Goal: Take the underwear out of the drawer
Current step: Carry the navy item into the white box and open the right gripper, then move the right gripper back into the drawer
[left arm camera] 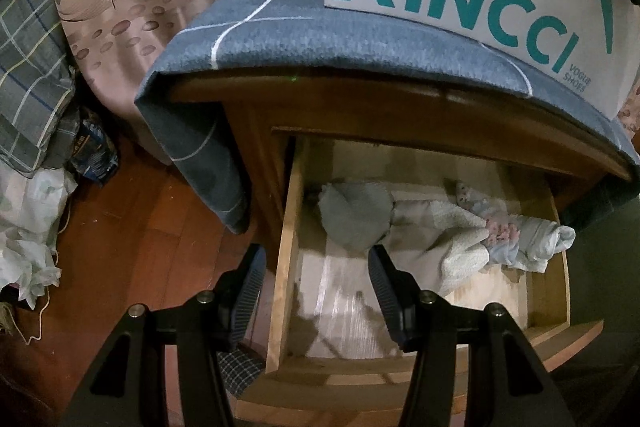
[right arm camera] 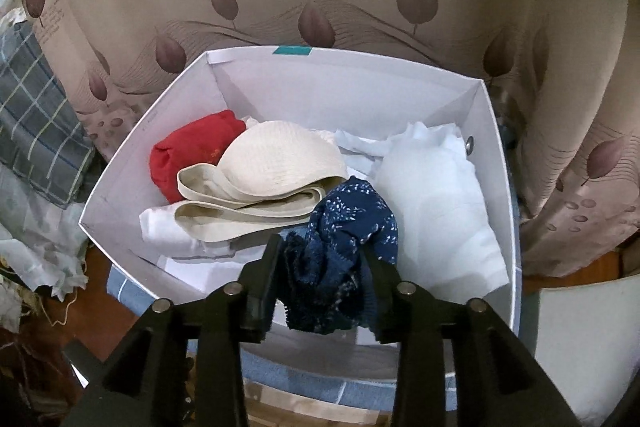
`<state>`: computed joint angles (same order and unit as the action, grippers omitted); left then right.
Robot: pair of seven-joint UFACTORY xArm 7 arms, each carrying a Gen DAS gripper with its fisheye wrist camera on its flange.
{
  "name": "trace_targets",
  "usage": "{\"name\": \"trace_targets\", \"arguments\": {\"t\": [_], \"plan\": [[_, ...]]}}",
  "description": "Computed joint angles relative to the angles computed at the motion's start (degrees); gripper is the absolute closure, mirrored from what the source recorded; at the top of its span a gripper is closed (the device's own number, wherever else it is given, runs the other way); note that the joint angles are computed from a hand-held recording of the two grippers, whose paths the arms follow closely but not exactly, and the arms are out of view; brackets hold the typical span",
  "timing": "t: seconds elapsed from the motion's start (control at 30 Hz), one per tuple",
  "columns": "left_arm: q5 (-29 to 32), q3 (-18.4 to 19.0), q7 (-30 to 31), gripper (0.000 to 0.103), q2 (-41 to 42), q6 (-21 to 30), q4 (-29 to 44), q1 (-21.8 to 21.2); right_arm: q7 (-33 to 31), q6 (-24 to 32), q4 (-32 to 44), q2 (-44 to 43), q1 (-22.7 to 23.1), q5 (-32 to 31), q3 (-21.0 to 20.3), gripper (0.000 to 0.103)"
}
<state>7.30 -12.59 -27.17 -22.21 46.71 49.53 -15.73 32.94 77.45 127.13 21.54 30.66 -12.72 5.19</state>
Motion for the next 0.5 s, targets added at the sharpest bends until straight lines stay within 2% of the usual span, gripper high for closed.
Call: {"name": "trace_targets", "arguments": {"t": [0.1, 0.2, 0.33, 0.5], "plan": [[0.4, -0.2, -0.1, 0.048, 0.4, 0.6, 0.2, 0.0, 0.1, 0.4, 1.2, 0.0, 0.9, -1.8, -0.3, 0.05], [0.5, -0.3, 0.0, 0.048, 0.9, 0.9, 0.4, -0.3, 0.2, 0.8, 1.9, -0.6, 1.5, -2.9, -0.5, 0.046], [1.4, -0.5, 0.1, 0.048, 1.1, 0.9, 0.4, -0.4, 0.0, -0.9, -1.8, -4.4, 1.6, -3.3, 0.3, 0.045], [1.5, -0.5, 0.5, 0.048, 1.4, 1.6, 0.5, -0.7, -3.9, -1.4, -9.8, -11.4, 1.8, -4.3, 2.9, 0.042]]}}
